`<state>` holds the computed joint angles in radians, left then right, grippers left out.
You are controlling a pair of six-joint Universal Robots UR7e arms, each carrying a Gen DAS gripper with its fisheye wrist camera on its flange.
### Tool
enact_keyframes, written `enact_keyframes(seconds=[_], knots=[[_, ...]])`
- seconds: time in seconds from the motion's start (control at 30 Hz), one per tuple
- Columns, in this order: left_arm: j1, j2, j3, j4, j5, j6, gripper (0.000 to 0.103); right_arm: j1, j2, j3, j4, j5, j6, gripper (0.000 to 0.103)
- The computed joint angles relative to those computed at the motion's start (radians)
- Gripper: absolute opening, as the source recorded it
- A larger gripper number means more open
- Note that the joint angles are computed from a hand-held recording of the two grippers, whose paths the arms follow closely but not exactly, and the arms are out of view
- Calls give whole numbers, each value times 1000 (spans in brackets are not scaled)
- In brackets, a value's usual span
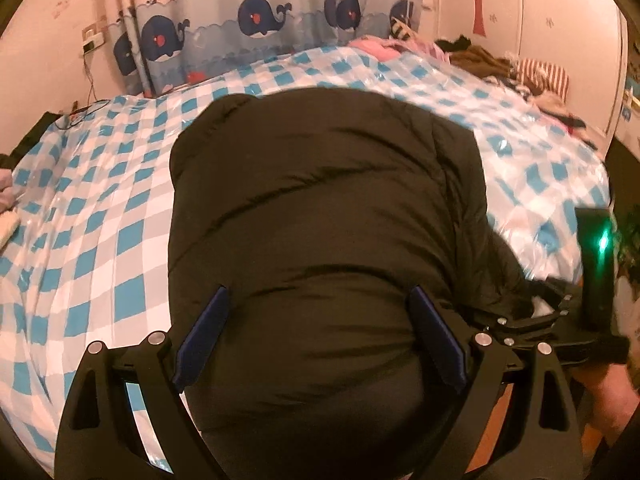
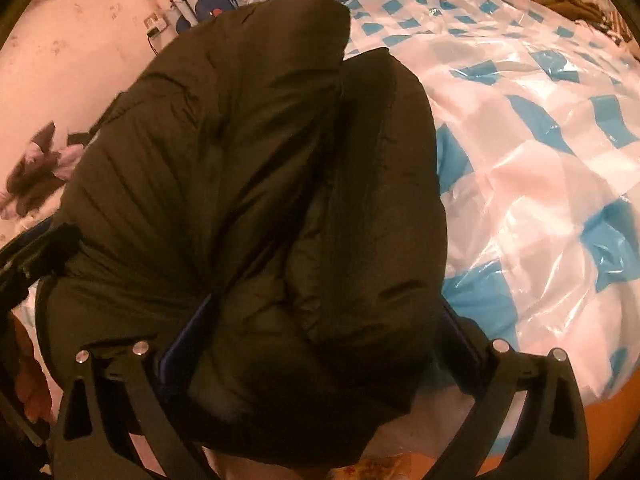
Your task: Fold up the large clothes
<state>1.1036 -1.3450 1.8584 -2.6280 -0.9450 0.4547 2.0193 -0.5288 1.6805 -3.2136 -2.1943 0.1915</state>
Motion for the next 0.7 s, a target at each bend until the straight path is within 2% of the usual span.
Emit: enact_keyframes(seconds=[0.07,0.3,0.37,0.4,0.47,0.57,0.7], knots=[[1,-4,1,5,-3,-3,88,-1,-21,-4,55,13,17,97],[7,-13,-7,17,-20,-9,88,7,-70,19,92,21,25,97],[5,-15,-5,14,-19,-8,88,18,-82,23,61,12,12,97],[6,-17,-4,14,-22,-6,88,28,-95,54,15,8,10,97],[6,-18,-4,12,-24,-1,88,44,-103,38,-55,-11,-22,97],[6,-19,-2,10,-26,-1,88,57,-92,-48,-103,-12,-95,97],[6,-19,-5,18,-28,-5,88,61,-24,-258,-27,26,-177,97]])
